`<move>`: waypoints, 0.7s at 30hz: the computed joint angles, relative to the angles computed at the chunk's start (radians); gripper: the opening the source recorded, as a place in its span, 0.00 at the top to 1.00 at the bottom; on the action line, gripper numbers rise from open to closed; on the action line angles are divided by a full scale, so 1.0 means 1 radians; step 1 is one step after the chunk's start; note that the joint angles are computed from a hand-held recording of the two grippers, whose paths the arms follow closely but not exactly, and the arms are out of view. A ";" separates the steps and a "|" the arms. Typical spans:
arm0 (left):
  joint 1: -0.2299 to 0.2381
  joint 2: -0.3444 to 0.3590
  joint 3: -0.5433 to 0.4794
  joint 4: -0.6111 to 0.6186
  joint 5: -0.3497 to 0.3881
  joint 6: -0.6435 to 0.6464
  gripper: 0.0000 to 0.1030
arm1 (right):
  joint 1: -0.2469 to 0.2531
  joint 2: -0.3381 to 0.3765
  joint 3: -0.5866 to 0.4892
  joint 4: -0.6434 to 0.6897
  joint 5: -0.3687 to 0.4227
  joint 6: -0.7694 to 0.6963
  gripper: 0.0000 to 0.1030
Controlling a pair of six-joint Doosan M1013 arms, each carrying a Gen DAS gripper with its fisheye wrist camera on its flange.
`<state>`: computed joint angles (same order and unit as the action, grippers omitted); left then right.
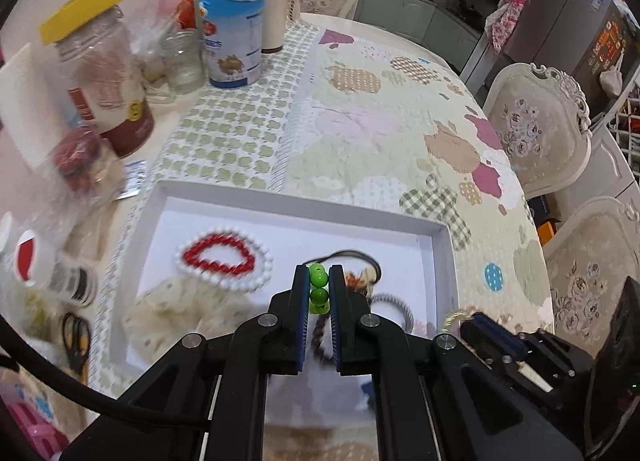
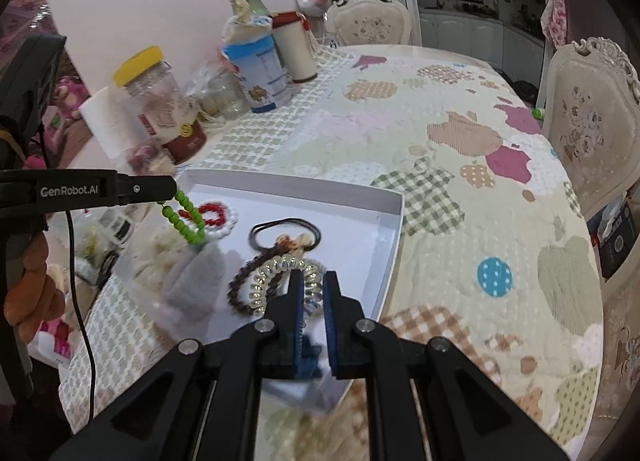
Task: Organize jewelry
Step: 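Carry green strand into the tray with left tool while right tool places the gold hair tie there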
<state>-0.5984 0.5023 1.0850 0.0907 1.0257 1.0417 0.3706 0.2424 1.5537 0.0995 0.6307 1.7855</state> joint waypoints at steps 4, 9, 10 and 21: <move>0.018 0.038 -0.027 -0.035 0.010 0.003 0.92 | -0.008 0.055 -0.051 -0.005 0.044 -0.002 0.91; 0.042 0.057 -0.013 -0.054 0.029 -0.009 0.92 | -0.016 0.122 -0.111 -0.026 0.096 0.010 0.91; 0.045 0.058 -0.008 -0.054 0.033 -0.013 0.92 | -0.018 0.133 -0.122 -0.028 0.105 0.008 0.91; 0.068 0.029 0.067 -0.050 -0.009 -0.056 0.68 | -0.011 0.205 -0.191 -0.107 0.177 -0.006 0.87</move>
